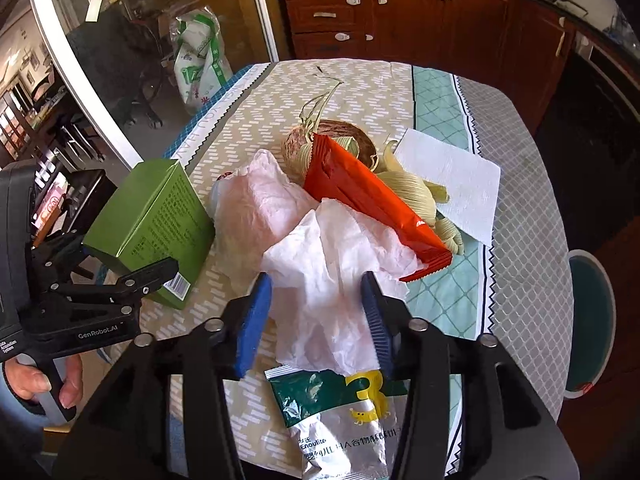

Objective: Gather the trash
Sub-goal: 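Grasp the green box with the left tool while the right tool grasps the white tissue, then carry the box and tissue over the bin and open both tools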

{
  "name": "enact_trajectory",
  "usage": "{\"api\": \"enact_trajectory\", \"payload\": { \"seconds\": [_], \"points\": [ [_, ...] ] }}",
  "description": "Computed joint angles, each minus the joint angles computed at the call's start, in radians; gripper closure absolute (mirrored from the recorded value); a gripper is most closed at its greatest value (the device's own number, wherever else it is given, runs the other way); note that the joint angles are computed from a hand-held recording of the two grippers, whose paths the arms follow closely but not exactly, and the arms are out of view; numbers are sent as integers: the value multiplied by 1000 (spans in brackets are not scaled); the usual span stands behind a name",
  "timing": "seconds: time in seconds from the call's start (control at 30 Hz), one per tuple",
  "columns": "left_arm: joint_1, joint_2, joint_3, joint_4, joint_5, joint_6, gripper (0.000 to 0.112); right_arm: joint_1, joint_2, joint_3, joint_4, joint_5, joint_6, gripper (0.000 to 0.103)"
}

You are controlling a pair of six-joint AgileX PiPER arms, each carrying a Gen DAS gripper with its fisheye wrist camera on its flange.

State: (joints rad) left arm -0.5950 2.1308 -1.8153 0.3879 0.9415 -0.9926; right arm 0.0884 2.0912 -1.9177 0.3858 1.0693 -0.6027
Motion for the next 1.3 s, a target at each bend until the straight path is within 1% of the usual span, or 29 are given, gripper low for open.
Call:
{"api": "enact_trajectory", "payload": {
  "seconds": [0.03,0.1,0.13,0.23,0.33,0.4,0.5,0.63,0.77,0.9,1.03,1.17,1.27,1.3],
  "points": [
    [2,-8,14,-1,-15,-6,34,4,2,-9,-9,5,7,94],
    [-4,-20,29,25,-23,-23,41,-4,-3,-23,7,13,7,96],
    [-7,-21,28,33,-23,-24,42,-6,-11,-21,9,6,3,98],
    [-11,-19,20,38,-25,-20,43,-20,-17,-53,29,31,2,99],
    [-13,-9,10,35,-19,-22,43,-39,-32,-80,44,34,1,99],
    [-15,-8,11,34,-17,-27,41,-56,-48,-91,41,21,8,99],
    [-15,-6,9,36,-15,-25,40,-107,-51,-138,34,25,28,99],
    [-10,10,-11,25,-15,-12,38,-187,-56,-162,11,20,50,99],
    [-29,14,-18,70,-13,-43,47,-261,-54,-148,-4,15,61,99],
    [-38,-4,-19,86,-13,-52,49,-313,-68,-66,5,-10,39,99],
    [-43,-32,-23,80,-16,-42,49,-319,-15,-35,-14,-5,43,99],
    [-51,-75,-18,109,-16,-63,49,-314,105,-88,-20,22,110,99],
    [-44,-101,-23,121,-13,-66,49,-304,174,-149,25,50,144,93],
    [-39,-103,-34,115,-8,-58,49,-299,203,-196,38,82,158,84]
  ]
}}
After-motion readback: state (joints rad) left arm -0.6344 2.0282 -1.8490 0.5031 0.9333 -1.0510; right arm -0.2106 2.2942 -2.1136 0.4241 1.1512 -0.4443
